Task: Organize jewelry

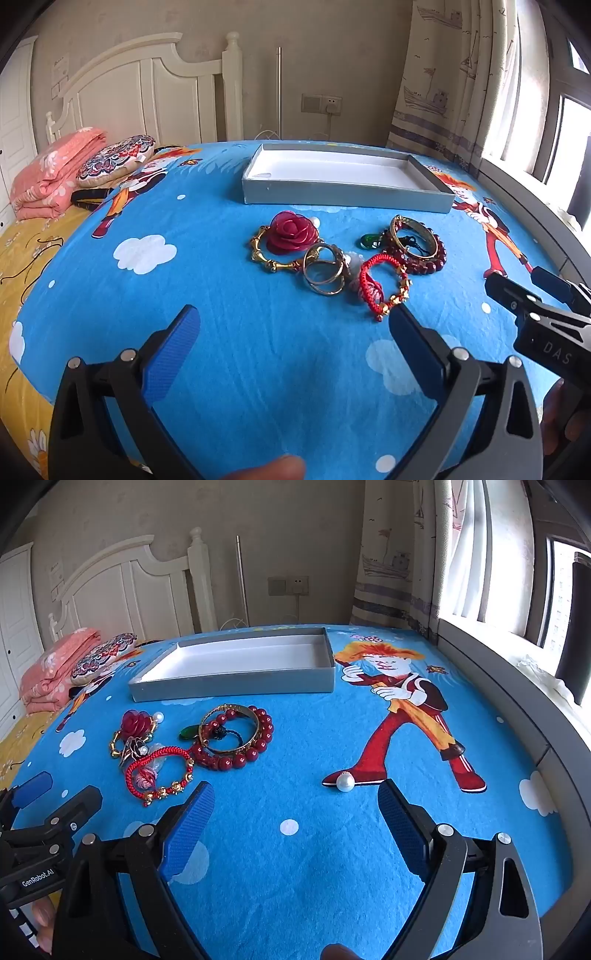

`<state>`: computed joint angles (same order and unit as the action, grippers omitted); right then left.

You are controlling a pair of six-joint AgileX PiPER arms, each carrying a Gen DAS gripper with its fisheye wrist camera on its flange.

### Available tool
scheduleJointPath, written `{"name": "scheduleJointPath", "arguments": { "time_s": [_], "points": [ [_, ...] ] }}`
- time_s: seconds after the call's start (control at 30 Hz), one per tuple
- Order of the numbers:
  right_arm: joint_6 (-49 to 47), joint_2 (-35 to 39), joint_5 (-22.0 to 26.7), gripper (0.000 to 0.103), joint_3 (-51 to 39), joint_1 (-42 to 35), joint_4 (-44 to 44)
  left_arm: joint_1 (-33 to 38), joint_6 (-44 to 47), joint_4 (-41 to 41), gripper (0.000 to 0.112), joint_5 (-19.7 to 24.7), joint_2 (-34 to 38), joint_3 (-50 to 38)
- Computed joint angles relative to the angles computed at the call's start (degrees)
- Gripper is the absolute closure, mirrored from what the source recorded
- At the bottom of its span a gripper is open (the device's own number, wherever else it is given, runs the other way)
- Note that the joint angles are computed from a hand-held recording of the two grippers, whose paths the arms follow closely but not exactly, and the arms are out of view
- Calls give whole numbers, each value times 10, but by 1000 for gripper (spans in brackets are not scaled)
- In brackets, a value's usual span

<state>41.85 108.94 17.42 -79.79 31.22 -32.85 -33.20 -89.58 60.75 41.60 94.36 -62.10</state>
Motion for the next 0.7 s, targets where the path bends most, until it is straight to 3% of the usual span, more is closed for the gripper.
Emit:
{"name": "scheduleJointPath", "arguments": {
  "time_s": [0.7],
  "points": [
    [-10, 1, -1, 19, 0, -1, 9, 1, 0, -3, 13, -3, -1, 0]
  ]
}}
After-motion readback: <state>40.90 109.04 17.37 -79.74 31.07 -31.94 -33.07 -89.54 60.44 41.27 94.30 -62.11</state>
